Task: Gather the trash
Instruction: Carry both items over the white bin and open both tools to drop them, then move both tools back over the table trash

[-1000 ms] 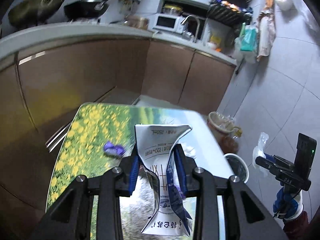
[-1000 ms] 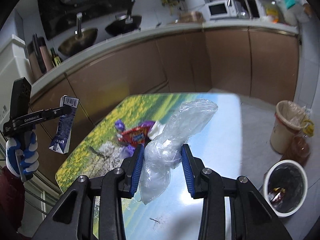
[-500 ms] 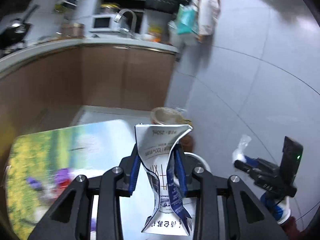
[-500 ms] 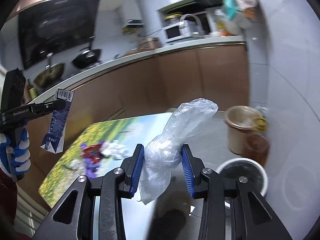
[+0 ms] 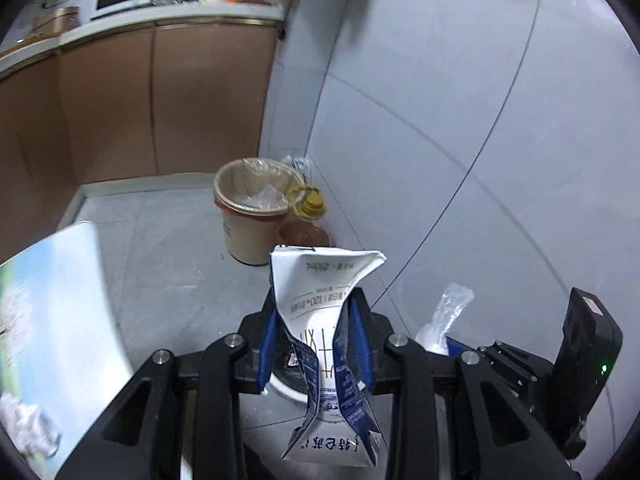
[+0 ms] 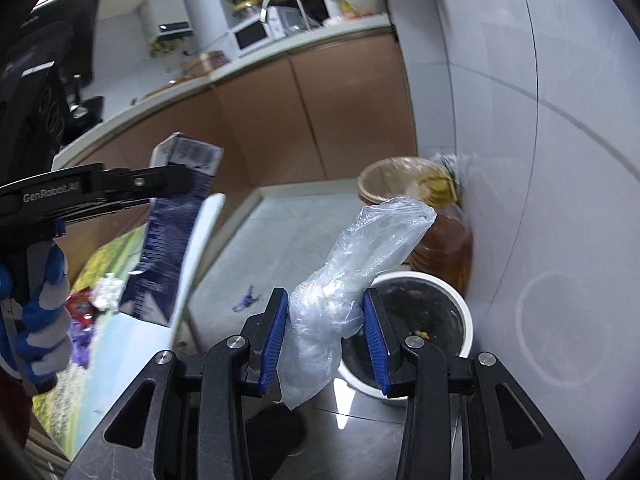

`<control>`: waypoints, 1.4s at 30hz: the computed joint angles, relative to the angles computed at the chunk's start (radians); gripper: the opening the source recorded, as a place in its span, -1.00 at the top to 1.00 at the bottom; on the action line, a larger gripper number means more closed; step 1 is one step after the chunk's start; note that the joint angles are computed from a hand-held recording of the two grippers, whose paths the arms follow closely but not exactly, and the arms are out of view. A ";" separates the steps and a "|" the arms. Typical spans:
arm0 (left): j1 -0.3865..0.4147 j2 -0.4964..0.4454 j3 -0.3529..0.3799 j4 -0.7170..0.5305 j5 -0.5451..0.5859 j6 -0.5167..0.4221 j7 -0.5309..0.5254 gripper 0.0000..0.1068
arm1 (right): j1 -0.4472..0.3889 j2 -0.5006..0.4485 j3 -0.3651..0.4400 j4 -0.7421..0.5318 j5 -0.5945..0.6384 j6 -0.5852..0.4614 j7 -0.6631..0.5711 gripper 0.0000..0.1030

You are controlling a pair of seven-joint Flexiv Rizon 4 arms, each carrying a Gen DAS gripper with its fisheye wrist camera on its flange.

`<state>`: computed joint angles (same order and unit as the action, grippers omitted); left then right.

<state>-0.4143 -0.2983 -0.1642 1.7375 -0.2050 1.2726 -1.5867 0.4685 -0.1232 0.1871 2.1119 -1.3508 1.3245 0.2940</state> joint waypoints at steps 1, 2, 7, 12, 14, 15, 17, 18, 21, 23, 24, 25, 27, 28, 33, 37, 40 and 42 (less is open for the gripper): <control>-0.002 -0.029 -0.003 -0.023 0.001 -0.003 -0.002 0.42 | -0.003 -0.018 -0.006 -0.007 0.005 0.004 -0.004 0.25; -0.005 -0.073 -0.006 -0.066 0.003 -0.016 -0.003 0.42 | -0.010 -0.036 -0.016 -0.013 0.012 0.015 -0.013 0.25; -0.036 -0.210 0.022 -0.204 0.037 -0.070 -0.046 0.42 | -0.015 -0.110 -0.056 -0.036 0.051 0.033 -0.049 0.23; -0.046 -0.293 0.026 -0.278 0.040 -0.109 -0.063 0.34 | -0.008 -0.156 -0.088 -0.047 0.085 0.025 -0.088 0.17; -0.053 -0.323 0.028 -0.308 0.044 -0.121 -0.066 0.14 | -0.003 -0.166 -0.098 -0.048 0.103 0.008 -0.094 -0.01; -0.053 -0.326 0.028 -0.310 0.046 -0.124 -0.063 0.14 | 0.000 -0.169 -0.100 -0.049 0.111 0.003 -0.097 -0.06; -0.042 -0.328 0.006 -0.299 0.032 -0.118 -0.044 0.14 | 0.001 -0.175 -0.109 -0.046 0.117 -0.001 -0.100 -0.12; -0.038 -0.319 -0.002 -0.283 0.026 -0.110 -0.035 0.14 | 0.002 -0.173 -0.111 -0.043 0.120 -0.004 -0.095 -0.12; -0.023 -0.286 -0.024 -0.227 0.003 -0.076 -0.003 0.14 | 0.004 -0.150 -0.115 -0.020 0.091 -0.012 -0.052 -0.14; -0.014 -0.251 -0.033 -0.180 -0.014 -0.055 0.009 0.14 | -0.002 -0.141 -0.111 -0.014 0.072 -0.012 -0.031 -0.15; -0.013 -0.235 -0.034 -0.161 -0.020 -0.046 0.010 0.14 | -0.004 -0.135 -0.105 -0.011 0.072 -0.019 -0.029 -0.15; -0.013 -0.223 -0.033 -0.149 -0.024 -0.039 0.010 0.14 | -0.005 -0.131 -0.099 -0.010 0.073 -0.025 -0.028 -0.15; -0.015 -0.180 -0.027 -0.104 -0.028 -0.013 0.004 0.14 | -0.005 -0.116 -0.091 -0.007 0.060 -0.029 -0.016 -0.15; -0.021 -0.163 -0.018 -0.090 -0.022 -0.003 -0.005 0.14 | -0.004 -0.107 -0.081 -0.006 0.067 -0.038 -0.022 -0.15; -0.057 -0.052 0.045 -0.002 0.048 0.073 -0.079 0.14 | 0.011 -0.058 -0.045 -0.015 0.060 -0.094 -0.035 -0.19; -0.090 0.039 0.110 0.050 0.155 0.104 -0.187 0.14 | 0.026 -0.009 -0.011 -0.027 0.055 -0.147 -0.047 -0.24; -0.112 0.117 0.161 0.083 0.285 0.107 -0.306 0.14 | 0.042 0.027 0.018 -0.044 0.050 -0.200 -0.063 -0.29; -0.123 0.178 0.188 0.100 0.394 0.086 -0.397 0.14 | 0.054 0.050 0.037 -0.056 0.042 -0.233 -0.070 -0.30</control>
